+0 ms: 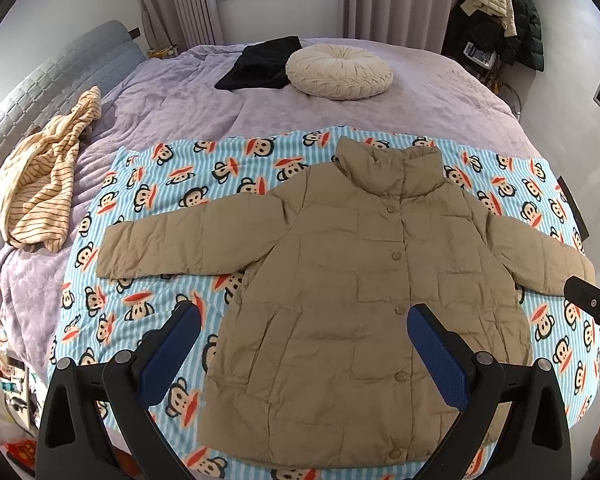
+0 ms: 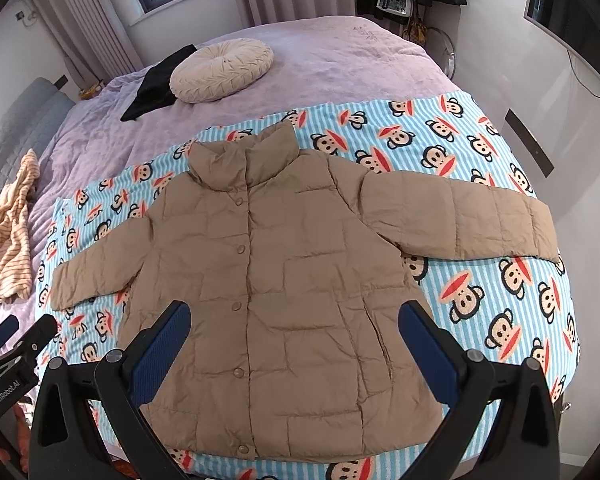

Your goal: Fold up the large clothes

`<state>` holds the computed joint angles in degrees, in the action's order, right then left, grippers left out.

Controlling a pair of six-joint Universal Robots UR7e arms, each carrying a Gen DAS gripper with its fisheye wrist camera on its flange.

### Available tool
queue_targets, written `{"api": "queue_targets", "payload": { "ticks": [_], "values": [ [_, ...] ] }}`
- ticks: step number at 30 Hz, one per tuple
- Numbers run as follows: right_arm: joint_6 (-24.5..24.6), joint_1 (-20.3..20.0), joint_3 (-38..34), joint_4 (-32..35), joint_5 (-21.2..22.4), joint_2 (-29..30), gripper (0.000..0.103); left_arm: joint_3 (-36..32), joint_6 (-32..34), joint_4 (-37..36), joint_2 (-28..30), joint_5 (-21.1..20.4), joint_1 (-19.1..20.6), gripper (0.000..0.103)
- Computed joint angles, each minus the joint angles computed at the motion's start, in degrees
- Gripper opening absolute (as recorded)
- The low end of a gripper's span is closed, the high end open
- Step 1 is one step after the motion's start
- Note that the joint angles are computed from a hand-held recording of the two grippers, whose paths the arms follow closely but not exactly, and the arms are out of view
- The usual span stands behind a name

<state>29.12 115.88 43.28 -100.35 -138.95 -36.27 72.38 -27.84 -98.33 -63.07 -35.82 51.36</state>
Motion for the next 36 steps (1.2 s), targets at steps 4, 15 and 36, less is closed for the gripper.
{"api": "queue_targets", "payload": {
  "ticks": [4,15,36],
  "values": [
    [0.3,-0.1,0.1,0.3,0.3,-0.1,0.103,0.0,-0.2,0.0,0.1,0.1,0.0,0.103],
    [0.3,-0.2,0.6,-0.1,0.2,-0.3,0.103,0.1,-0.1,-0.1,0.0,0.0,0.0,0.103],
    [0.6,-0.3,0.5,0.3,0.5,-0.4,0.103,0.6,-0.1,-0.2,0.0,0.0,0.1,0.103]
  ]
}}
